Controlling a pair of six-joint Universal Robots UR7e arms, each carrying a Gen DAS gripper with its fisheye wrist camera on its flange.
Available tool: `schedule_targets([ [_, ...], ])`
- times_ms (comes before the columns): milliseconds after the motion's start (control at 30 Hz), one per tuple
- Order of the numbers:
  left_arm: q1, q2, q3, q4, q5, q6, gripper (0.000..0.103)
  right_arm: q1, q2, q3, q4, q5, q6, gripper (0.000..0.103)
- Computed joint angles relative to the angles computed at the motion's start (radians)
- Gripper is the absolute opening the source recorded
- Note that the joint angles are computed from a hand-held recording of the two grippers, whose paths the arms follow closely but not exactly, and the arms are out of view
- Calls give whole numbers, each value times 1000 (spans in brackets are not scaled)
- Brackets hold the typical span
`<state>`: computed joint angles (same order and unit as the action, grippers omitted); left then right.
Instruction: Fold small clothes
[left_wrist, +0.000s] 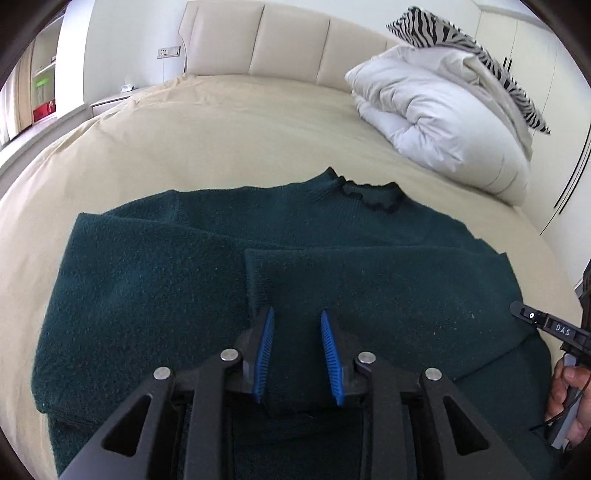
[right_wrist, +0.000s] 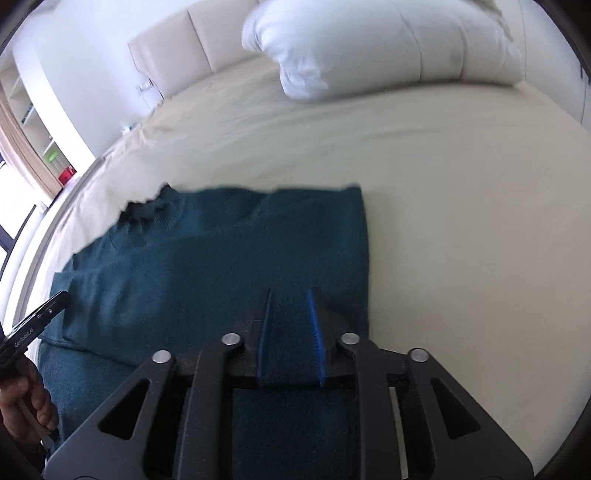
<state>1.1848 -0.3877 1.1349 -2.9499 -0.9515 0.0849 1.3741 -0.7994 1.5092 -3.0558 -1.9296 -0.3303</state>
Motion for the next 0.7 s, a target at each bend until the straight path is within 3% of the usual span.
schedule_targets([
  [33,2,-14,12,8,-16,-15,29,-6,-6,27,-58,34,-26,24],
  [100,3,-52,62,-11,-48,-44,30,-6,-19,46,-68,45,-13,24],
  [233,-16,-189,288,-148,-30,-77,42,9,-97,129,-87,42,60,25],
  [333,-36,-303,473,-222,14,-106,48,21,-178,263,-230,70,8,30],
  [400,-51,-385,600,-260,29,-137,54,36,-223,370,-360,78,-41,63],
  [467,-69,-459,717,-301,57,-186,58,47,-254,468,-502,105,-85,76],
  [567,-90,-553,866,-317,66,-272,61,62,-296,582,-604,126,-114,83],
  [633,-99,-601,940,-300,52,-317,61,60,-343,659,-626,161,-94,93],
  [700,-101,-638,998,-275,24,-362,61,63,-376,714,-634,173,-78,95],
])
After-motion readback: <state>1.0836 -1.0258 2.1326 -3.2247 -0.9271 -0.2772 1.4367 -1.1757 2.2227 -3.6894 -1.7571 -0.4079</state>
